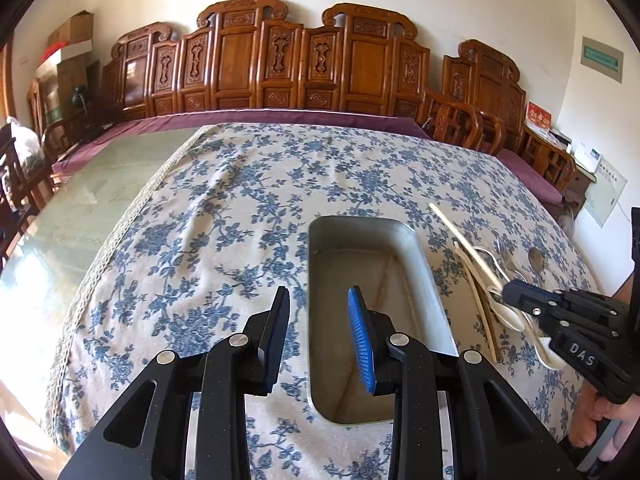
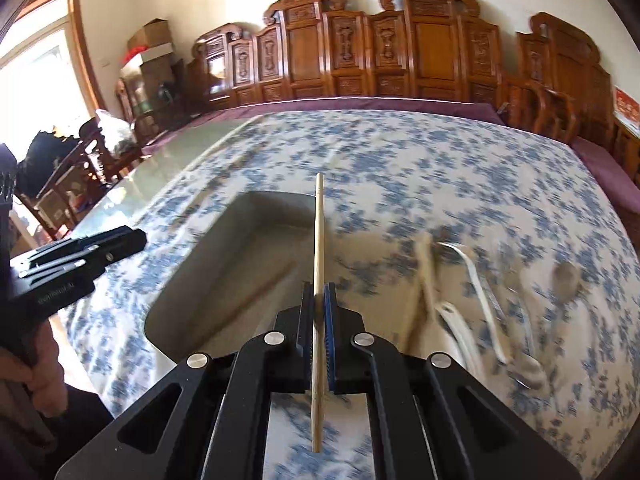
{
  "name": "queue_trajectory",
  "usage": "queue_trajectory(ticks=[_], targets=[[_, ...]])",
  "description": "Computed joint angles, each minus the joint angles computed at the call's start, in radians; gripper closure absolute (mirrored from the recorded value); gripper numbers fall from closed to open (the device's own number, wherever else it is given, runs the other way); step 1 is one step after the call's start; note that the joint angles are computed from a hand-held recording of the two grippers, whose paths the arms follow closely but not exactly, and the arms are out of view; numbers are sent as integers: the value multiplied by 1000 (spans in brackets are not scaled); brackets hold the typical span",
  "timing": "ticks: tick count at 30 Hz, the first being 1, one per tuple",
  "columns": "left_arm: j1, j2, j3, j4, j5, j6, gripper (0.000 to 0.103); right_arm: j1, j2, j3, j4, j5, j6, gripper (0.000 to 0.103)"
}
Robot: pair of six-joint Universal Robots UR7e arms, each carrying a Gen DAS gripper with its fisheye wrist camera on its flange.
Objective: Organize utensils
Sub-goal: 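Open the left gripper over the grey tray while the right gripper carries its chopstick there and releases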
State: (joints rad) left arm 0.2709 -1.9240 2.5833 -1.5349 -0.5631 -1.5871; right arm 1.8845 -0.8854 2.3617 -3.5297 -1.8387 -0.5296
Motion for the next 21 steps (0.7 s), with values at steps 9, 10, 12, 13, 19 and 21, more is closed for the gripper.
queue_trajectory(ticks=[9,10,12,13,19,21], targets=[[2,-43,-12,82,-5,-39,75,67,116,-121,103,32,83,97],[1,-47,-12,88,-5,-43,75,70,128,-131,107,30,91,97],[1,-51,-13,94,-8,-47,75,70,148,-148,124,31,110,97],[1,-52,-13,96,-8,-49,75,67,154,-153,133,34,118,97],[1,-58,-14,101,-11,-53,75,63,192,-164,135,26,129,97],[2,-55,-13,94,-12,-48,75,60,198,-161,132,25,128,97]])
